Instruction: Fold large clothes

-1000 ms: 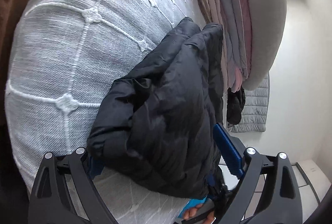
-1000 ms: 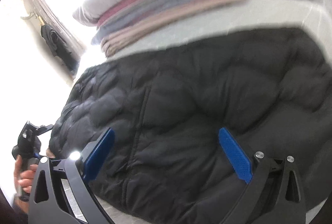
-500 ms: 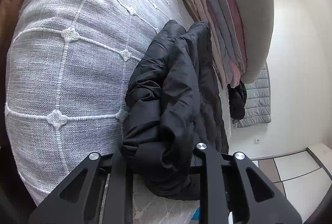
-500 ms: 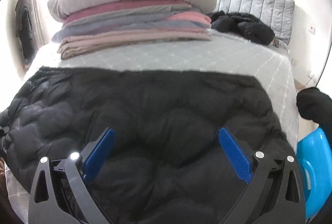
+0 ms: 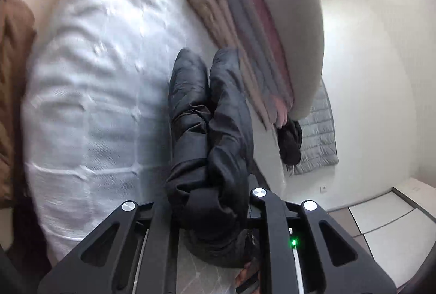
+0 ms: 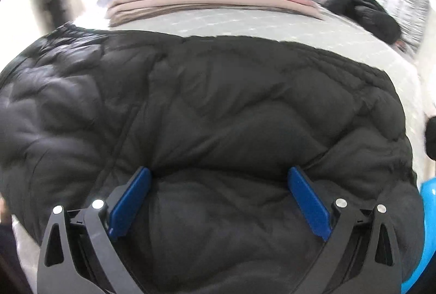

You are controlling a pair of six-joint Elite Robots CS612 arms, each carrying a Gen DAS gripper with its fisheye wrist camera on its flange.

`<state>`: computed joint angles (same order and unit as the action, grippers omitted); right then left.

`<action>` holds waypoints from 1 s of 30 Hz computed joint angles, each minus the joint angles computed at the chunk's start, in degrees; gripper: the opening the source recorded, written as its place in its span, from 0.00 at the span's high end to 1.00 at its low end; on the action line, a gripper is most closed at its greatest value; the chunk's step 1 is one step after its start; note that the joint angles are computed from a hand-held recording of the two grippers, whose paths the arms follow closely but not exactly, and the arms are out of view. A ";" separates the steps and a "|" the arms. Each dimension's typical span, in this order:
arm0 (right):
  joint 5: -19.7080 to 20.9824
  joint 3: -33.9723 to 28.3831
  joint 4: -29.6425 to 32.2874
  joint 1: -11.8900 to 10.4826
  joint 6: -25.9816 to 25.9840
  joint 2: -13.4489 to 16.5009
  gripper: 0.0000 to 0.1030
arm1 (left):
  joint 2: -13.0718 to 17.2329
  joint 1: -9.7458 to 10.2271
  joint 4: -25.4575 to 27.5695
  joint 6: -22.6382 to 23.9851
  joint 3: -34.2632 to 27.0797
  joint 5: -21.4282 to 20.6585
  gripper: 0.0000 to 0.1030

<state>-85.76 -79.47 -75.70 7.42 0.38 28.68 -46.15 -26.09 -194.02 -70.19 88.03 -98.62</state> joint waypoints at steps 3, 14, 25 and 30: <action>-0.65 -1.78 -5.35 0.62 0.41 1.02 0.06 | -1.67 0.53 2.53 1.48 1.56 2.75 0.87; -4.84 3.32 -1.16 2.44 -2.40 -1.28 0.06 | -1.56 0.62 5.94 4.17 1.02 3.02 0.86; -3.68 2.21 0.71 1.83 -2.49 -0.84 0.06 | -3.06 -2.48 7.64 14.45 -2.38 5.40 0.85; 0.69 -1.09 -0.58 0.50 1.29 -0.20 0.06 | -3.40 -4.24 9.91 18.96 -5.16 5.15 0.85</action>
